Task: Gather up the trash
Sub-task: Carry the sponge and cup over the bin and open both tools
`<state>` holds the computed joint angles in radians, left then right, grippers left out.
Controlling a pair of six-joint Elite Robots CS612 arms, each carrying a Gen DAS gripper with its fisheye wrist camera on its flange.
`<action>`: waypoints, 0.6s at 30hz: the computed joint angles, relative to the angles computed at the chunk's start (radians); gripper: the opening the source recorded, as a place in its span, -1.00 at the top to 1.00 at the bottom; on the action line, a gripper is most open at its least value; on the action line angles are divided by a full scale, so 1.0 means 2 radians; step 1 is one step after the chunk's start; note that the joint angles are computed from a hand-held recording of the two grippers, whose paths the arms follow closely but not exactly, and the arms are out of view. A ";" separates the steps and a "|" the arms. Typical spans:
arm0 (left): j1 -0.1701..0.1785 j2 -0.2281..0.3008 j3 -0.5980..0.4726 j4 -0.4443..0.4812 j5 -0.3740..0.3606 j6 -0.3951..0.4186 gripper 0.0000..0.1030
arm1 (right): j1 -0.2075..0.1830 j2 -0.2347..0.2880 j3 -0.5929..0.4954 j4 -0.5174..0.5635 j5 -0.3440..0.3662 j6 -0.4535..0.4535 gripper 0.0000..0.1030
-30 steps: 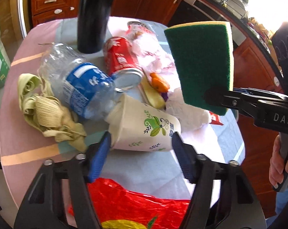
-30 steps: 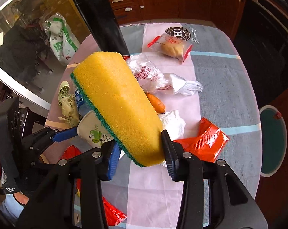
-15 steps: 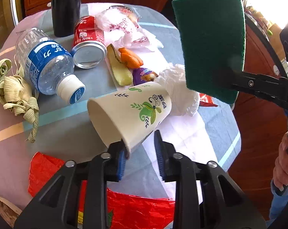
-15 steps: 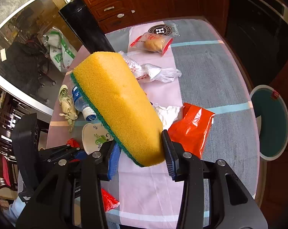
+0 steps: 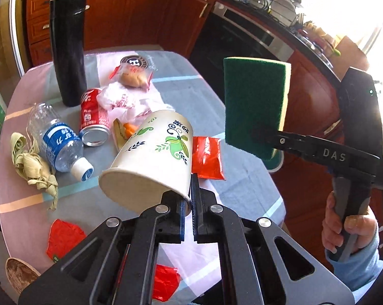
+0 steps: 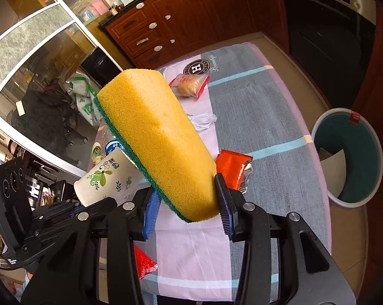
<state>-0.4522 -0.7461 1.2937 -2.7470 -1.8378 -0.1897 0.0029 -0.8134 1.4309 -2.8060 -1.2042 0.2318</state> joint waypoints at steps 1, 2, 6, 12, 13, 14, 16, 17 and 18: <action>-0.002 0.001 -0.006 0.002 -0.002 0.003 0.92 | -0.004 -0.003 0.005 -0.007 0.000 0.005 0.24; -0.005 0.003 -0.011 0.005 -0.003 0.008 0.92 | -0.008 -0.005 0.010 -0.013 -0.001 0.010 0.24; -0.018 0.017 -0.043 0.028 -0.009 0.034 0.91 | -0.027 -0.014 0.031 -0.038 -0.013 0.034 0.24; -0.042 0.053 -0.113 0.084 -0.022 0.072 0.91 | -0.062 -0.024 0.062 -0.063 -0.043 0.068 0.24; -0.047 0.060 -0.127 0.097 -0.023 0.079 0.91 | -0.067 -0.025 0.065 -0.065 -0.047 0.074 0.24; -0.051 0.066 -0.138 0.108 -0.024 0.086 0.91 | -0.073 -0.025 0.068 -0.068 -0.050 0.081 0.24; -0.059 0.083 -0.167 0.134 -0.027 0.100 0.91 | -0.084 -0.026 0.077 -0.073 -0.053 0.092 0.24; -0.063 0.091 -0.182 0.147 -0.026 0.107 0.91 | -0.088 -0.025 0.080 -0.073 -0.054 0.097 0.24; -0.067 0.099 -0.197 0.161 -0.026 0.112 0.91 | -0.093 -0.024 0.081 -0.071 -0.054 0.101 0.24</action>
<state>-0.5855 -0.5471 0.9002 -2.4258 -1.8896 0.0340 -0.1824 -0.8614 1.5938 -2.9487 -1.3122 0.4336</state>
